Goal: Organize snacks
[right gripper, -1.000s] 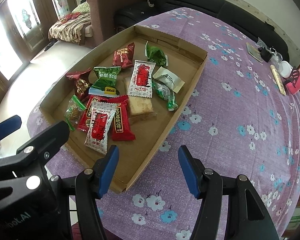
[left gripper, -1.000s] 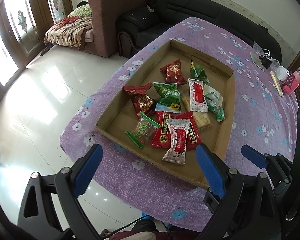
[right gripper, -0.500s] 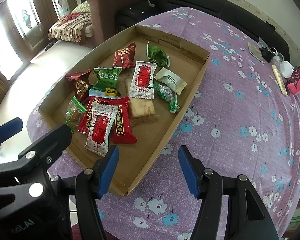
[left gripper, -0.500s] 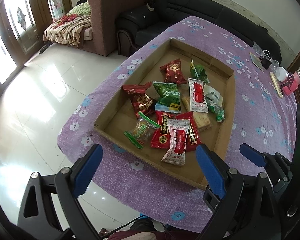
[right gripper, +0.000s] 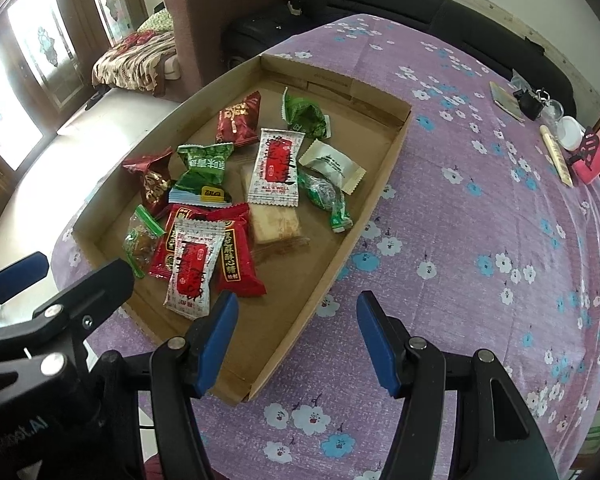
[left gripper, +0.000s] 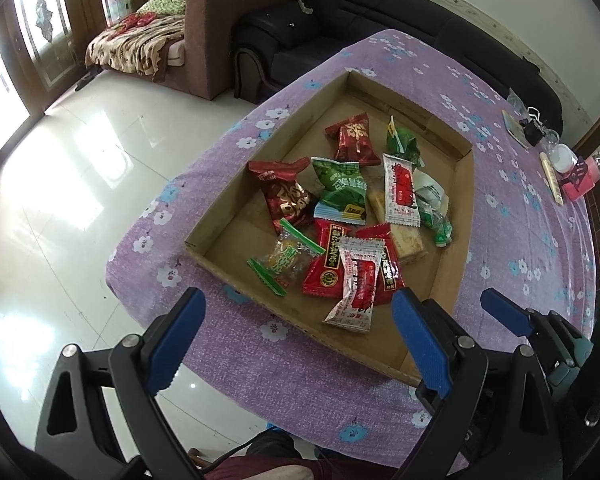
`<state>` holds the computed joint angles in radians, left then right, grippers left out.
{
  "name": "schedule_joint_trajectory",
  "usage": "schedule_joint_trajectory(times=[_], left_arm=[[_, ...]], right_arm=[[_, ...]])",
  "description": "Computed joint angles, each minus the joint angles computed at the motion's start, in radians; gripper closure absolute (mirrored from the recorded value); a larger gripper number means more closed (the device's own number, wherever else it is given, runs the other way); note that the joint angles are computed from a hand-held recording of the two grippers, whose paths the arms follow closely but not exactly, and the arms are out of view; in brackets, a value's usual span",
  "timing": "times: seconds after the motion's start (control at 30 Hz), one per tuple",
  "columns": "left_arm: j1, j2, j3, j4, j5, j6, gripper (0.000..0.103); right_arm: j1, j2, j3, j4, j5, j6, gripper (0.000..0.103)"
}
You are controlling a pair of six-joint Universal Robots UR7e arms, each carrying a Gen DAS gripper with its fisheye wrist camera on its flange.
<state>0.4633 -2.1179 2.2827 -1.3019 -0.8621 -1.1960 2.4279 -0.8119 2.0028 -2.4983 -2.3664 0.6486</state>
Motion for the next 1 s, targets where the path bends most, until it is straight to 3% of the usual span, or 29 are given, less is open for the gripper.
schedule_joint_trajectory(times=[0.73, 1.0], left_arm=[[0.037, -0.013, 0.0, -0.046, 0.003, 0.048, 0.009], [0.068, -0.028, -0.019, -0.017, 0.073, 0.017, 0.009]], right_arm=[[-0.006, 0.026, -0.022, -0.017, 0.009, -0.039, 0.041], [-0.006, 0.027, -0.014, -0.048, 0.019, -0.064, 0.042]])
